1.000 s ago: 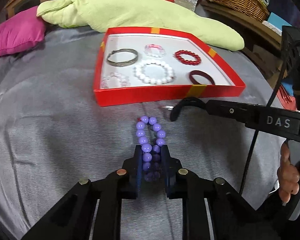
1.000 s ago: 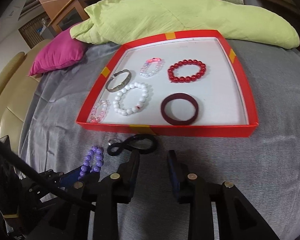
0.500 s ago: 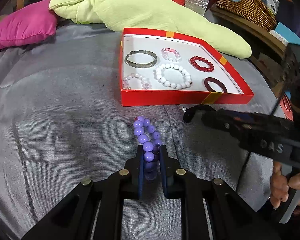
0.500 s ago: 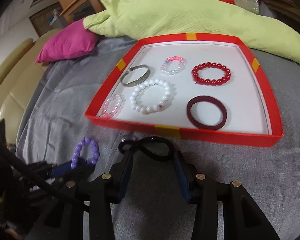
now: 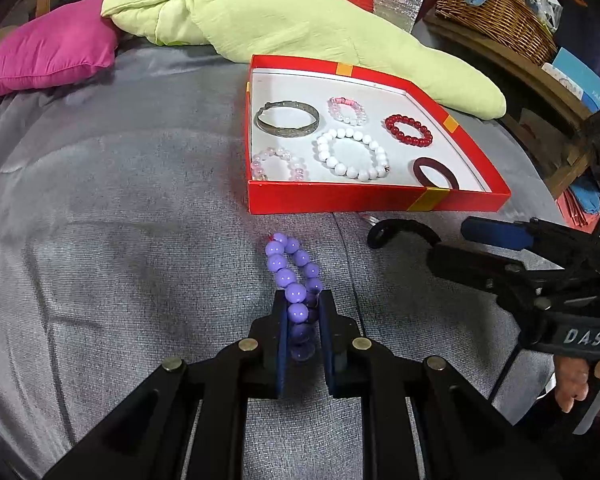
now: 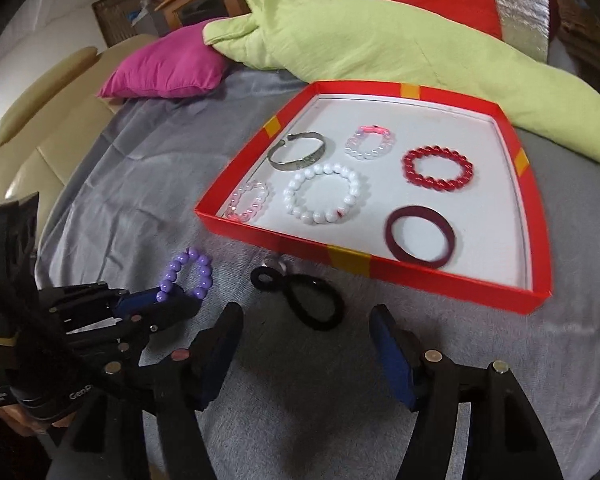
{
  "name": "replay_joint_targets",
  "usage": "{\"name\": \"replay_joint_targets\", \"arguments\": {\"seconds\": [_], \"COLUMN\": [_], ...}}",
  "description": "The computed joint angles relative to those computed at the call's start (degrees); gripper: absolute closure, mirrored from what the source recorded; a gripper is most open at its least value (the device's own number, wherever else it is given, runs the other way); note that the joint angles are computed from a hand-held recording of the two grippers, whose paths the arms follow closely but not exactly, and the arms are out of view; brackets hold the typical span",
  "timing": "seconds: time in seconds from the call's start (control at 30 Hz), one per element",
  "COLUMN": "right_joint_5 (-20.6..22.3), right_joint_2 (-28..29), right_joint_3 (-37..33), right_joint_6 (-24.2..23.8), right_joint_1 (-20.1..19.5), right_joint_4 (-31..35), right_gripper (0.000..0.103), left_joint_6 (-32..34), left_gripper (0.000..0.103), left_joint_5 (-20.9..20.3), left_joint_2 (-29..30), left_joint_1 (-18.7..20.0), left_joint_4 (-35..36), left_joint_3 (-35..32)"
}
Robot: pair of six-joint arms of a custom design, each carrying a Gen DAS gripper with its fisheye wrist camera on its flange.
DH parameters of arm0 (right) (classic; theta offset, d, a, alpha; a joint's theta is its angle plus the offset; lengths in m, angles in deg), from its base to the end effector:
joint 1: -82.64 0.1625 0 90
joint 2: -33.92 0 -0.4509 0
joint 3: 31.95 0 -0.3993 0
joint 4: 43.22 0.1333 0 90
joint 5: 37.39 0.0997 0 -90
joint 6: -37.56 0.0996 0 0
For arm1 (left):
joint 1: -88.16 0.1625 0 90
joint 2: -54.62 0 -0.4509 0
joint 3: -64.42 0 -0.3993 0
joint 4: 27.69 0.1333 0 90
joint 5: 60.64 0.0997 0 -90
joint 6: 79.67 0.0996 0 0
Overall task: Organize jewelry
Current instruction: 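Grasp the black clip with the right tool while the left tool lifts the purple bracelet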
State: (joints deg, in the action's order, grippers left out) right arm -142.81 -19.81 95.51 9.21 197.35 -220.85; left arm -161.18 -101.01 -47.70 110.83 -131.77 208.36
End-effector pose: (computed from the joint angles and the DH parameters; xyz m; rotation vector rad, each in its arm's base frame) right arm 0.3054 -0.4082 0.0735 1.2296 -2.5681 0.3346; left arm -0.1601 -0.2936 0.2345 -0.0255 2.3345 -0.8805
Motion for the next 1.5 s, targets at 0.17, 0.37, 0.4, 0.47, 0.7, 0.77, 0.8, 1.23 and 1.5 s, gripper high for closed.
{"name": "replay_joint_targets", "arguments": {"seconds": [0.17,0.37,0.4,0.47,0.7,0.77,0.8,1.23,1.5], "right_joint_5": [-2.0,-4.0,-4.1,-3.5,-0.8,0.2,0.8,11.6,18.8], "right_joint_2": [3.4,4.8,4.6,4.0,1.2,0.5,0.1,-5.4,-7.9], "right_joint_3": [-1.2,-1.7,-1.6,-1.3,0.0,0.3,0.4,1.3,1.2], "right_joint_6": [-0.9,0.4,0.5,0.5,-0.1,-0.1,-0.2,2.2,4.9], "right_joint_1": [0.7,0.6,0.3,-0.1,-1.4,-1.7,-1.9,-5.1,-7.7], "right_joint_4": [-1.2,-4.3,-4.3,-4.0,-2.4,-2.0,-1.6,5.2,8.4], "right_gripper": [0.047,0.090,0.095,0.096,0.096,0.096,0.096,0.096,0.096], "left_joint_6": [0.0,-0.3,-0.4,-0.8,-2.3,-2.6,-2.7,-5.7,-8.8], "left_gripper": [0.087,0.087,0.087,0.087,0.088,0.089,0.090,0.093,0.093], "left_joint_5": [0.0,0.1,0.1,0.2,0.8,1.0,1.1,3.7,5.7], "left_joint_2": [0.1,0.4,0.4,0.5,1.1,1.1,1.2,-0.5,-3.2], "left_joint_1": [-0.1,-0.3,-0.4,-0.6,-1.0,-1.0,-1.1,-3.5,-5.2], "left_joint_4": [0.0,0.4,0.5,1.0,3.2,3.7,3.9,9.0,14.2], "left_joint_3": [0.0,0.1,0.1,0.0,-0.4,-0.5,-0.6,-1.2,-1.9]}}
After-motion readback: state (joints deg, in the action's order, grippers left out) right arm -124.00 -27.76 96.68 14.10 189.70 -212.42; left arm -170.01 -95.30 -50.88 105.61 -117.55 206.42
